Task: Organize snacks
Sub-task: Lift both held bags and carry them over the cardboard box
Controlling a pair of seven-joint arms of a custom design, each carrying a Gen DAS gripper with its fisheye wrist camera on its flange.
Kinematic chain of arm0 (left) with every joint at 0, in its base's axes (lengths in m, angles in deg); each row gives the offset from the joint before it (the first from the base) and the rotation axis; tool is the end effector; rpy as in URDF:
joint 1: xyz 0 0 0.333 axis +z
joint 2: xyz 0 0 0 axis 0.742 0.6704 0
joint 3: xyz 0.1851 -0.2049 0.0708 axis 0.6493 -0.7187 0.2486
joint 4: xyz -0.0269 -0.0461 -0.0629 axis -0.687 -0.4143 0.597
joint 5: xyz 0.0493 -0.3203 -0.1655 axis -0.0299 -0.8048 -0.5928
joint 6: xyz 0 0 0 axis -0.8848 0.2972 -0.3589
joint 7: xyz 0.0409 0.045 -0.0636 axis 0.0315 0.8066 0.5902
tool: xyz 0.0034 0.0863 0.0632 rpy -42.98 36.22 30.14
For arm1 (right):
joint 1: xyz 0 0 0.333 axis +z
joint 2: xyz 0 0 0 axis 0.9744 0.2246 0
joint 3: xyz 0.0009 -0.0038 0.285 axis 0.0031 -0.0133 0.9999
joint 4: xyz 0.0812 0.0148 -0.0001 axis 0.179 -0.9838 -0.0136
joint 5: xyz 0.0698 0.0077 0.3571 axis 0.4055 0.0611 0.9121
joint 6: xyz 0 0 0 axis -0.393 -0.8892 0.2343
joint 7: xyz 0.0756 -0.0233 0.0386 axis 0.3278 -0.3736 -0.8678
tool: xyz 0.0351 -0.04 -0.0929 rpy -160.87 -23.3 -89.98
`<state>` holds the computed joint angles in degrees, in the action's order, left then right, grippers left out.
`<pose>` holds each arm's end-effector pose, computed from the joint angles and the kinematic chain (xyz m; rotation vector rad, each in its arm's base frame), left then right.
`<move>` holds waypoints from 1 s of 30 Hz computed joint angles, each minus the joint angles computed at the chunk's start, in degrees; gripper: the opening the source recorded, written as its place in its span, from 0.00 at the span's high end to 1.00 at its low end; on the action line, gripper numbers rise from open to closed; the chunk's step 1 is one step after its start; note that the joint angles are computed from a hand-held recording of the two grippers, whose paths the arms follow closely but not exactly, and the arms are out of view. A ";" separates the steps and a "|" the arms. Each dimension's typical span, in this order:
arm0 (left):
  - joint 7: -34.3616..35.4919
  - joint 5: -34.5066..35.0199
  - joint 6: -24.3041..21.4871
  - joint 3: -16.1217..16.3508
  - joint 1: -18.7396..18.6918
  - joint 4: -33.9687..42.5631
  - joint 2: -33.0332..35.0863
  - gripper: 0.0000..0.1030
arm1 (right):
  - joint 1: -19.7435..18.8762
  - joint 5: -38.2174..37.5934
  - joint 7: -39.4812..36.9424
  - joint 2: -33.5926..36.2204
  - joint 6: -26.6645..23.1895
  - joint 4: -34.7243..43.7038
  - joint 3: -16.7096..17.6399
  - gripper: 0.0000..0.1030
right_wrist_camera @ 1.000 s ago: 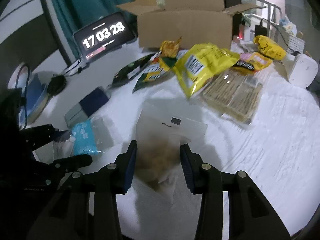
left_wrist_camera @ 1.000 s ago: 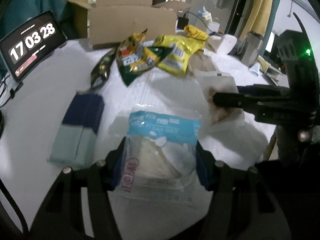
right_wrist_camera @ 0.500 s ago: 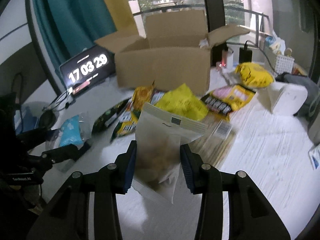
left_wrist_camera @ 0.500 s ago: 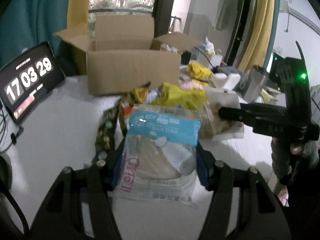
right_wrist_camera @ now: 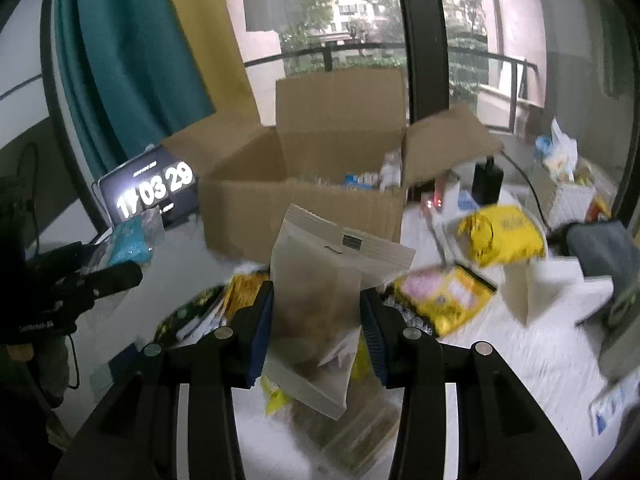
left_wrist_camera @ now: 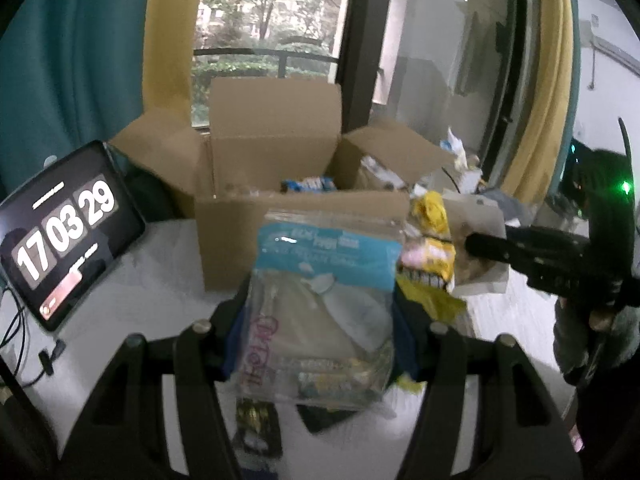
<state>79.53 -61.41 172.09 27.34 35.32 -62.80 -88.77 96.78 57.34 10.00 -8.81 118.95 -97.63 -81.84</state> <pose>0.4582 -0.2230 0.5633 -1.5587 1.8304 -1.1302 0.4933 0.2122 0.5598 -1.8792 1.2535 -0.4879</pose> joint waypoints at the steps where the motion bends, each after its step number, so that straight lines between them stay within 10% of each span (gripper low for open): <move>1: -0.20 0.44 0.07 -0.11 0.44 0.92 0.70 0.41 | 0.05 0.10 -0.64 1.09 0.18 1.45 -0.20 0.57; 15: -12.40 14.67 -2.65 1.15 4.27 23.92 18.17 0.41 | -1.05 -2.30 -2.90 18.81 -1.51 26.49 -0.57 0.57; 30: -2.44 7.27 -10.94 1.79 3.79 48.51 36.24 0.39 | 1.22 -13.42 9.89 43.94 -13.41 65.36 -5.24 0.57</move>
<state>77.08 -54.14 161.15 29.13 39.12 -14.29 -52.53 98.00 43.91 19.89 35.12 105.55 -32.27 -87.09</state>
